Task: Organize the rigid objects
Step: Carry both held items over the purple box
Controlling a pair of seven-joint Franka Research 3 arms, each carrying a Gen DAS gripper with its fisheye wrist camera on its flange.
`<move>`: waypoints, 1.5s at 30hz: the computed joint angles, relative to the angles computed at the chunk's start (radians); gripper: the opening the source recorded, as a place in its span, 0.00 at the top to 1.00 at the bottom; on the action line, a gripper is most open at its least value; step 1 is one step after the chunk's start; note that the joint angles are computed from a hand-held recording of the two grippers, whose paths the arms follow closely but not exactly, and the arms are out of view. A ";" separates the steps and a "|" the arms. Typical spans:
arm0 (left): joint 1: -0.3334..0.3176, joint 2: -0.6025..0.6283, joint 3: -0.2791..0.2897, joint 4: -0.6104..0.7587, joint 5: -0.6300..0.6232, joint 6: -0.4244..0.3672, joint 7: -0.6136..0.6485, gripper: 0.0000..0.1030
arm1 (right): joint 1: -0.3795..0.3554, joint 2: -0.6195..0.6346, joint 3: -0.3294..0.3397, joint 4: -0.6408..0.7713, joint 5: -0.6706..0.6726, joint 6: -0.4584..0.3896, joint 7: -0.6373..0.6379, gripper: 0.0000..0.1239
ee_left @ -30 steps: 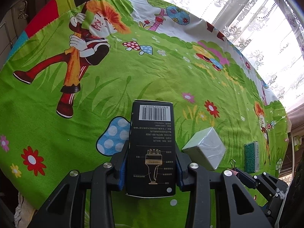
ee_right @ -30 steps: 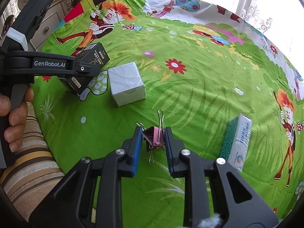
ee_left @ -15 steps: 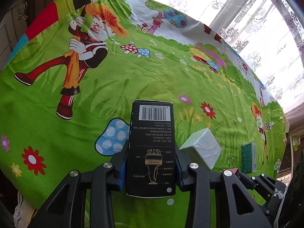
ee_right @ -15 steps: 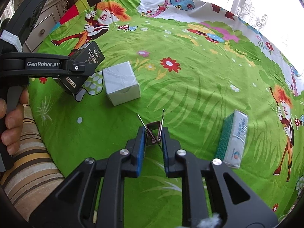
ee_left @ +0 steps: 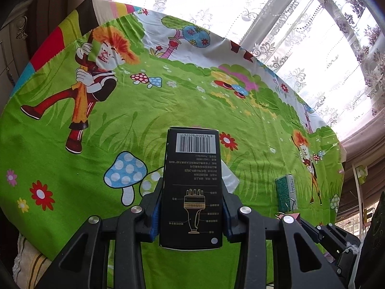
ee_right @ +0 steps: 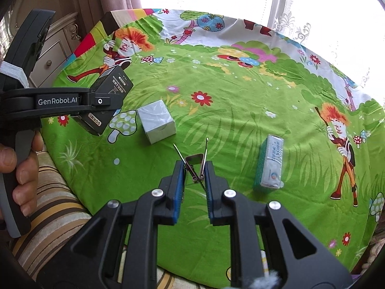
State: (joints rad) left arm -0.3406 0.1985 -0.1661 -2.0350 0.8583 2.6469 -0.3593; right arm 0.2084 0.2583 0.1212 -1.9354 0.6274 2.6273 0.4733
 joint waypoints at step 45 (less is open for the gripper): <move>-0.257 0.472 -0.116 0.690 -0.482 -0.032 0.816 0.61 | -0.224 -0.273 -0.223 -0.289 0.191 0.053 0.057 0.84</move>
